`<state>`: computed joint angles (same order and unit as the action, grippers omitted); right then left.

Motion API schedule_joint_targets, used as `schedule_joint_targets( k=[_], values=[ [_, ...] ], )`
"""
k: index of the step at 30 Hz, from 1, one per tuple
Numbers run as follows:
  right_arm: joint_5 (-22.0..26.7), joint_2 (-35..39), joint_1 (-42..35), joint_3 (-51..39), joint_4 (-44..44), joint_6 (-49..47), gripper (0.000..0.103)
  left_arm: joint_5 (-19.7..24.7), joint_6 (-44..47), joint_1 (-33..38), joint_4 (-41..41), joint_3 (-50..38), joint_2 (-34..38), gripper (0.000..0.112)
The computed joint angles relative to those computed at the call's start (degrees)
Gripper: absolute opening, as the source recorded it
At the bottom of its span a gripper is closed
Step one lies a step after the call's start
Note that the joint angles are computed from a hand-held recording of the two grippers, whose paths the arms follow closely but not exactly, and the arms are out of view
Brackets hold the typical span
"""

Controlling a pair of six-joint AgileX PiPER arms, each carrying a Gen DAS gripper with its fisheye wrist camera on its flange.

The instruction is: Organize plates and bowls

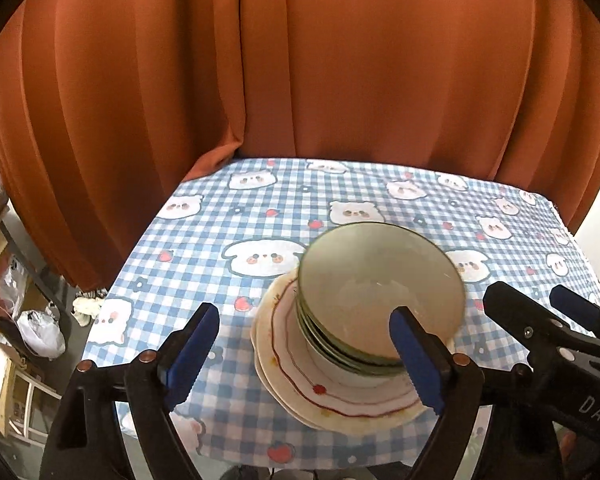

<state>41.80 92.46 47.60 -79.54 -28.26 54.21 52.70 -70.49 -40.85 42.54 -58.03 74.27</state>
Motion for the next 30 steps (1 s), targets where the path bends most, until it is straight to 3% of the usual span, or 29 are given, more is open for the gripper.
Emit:
schedule_joint_targets(
  k=[7, 16, 30],
  values=[
    [-3.09, -9.14, 1.09, 12.23, -7.3, 6.03, 0.103, 6.84, -15.3, -12.89, 8.76, 4.1, -1.06, 0.092],
    [-3.8, -18.64, 1.87, 25.04, -15.67, 13.01, 0.103, 12.3, -27.38, -23.85, 11.02, 4.8, 1.76, 0.092],
    [-1.57, -25.16, 1.52, 30.84, -18.12, 14.2, 0.103, 14.91, -28.74, -27.64, 11.56, 0.57, 5.67, 0.094]
  ],
)
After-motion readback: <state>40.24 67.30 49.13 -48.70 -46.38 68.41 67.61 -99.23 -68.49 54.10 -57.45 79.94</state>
